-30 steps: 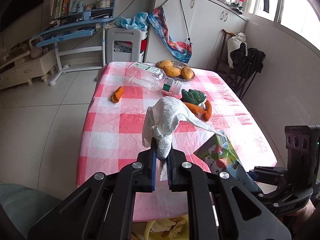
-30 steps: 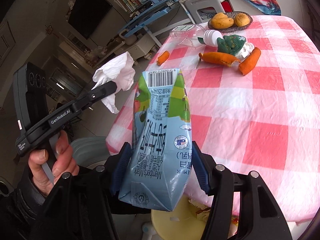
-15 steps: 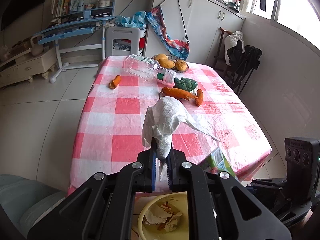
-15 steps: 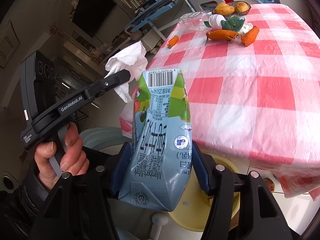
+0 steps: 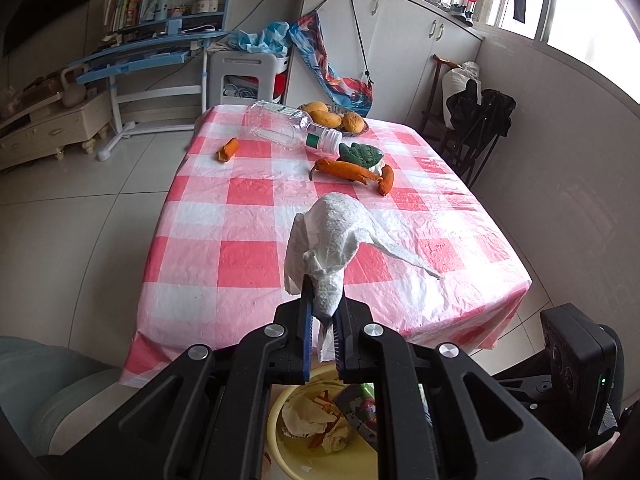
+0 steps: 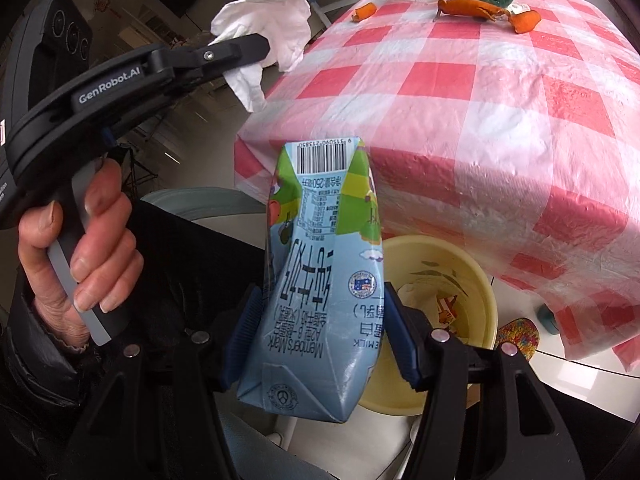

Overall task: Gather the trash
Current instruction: 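Carry the carton to the bucket and open the right gripper while the left carries the tissue, then open the left gripper over the yellow bucket to drop the tissue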

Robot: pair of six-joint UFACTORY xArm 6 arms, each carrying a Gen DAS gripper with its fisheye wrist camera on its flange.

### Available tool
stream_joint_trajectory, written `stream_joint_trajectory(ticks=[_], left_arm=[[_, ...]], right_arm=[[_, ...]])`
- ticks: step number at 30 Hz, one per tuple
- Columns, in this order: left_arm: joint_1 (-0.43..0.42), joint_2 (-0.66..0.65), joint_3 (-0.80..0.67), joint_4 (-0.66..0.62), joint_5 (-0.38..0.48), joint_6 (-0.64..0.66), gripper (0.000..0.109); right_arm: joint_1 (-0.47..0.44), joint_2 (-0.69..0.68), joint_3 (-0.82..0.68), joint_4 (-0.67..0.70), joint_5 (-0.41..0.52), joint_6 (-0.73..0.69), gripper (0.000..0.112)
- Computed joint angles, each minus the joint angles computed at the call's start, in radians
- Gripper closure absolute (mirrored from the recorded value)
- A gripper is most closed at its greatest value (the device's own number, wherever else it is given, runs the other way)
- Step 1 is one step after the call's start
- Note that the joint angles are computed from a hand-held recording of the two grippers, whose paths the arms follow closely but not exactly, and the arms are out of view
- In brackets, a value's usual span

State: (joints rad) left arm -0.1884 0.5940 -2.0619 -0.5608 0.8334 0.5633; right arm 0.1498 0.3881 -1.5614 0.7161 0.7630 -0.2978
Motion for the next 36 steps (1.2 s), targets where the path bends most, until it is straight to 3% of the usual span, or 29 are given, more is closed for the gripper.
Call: stream_joint_trajectory(ticks=[7,15,36], left_arm=[[0.001,-0.055,0.086,-0.028,-0.023,0.043,0.1],[-0.003,-0.086,0.135,-0.039,-0.039,0.069,0.1],[-0.018,-0.131,0.21,-0.025,-0.044,0.119,0.1]], right_arm=[[0.005,0.01,-0.002,-0.104,0.036,0.067,0.053],[-0.007,-0.045,0.072,-0.035,-0.062,0.057,0.046],[-0.003,-0.138,0.199,0.097,-0.369,0.043,0.042]])
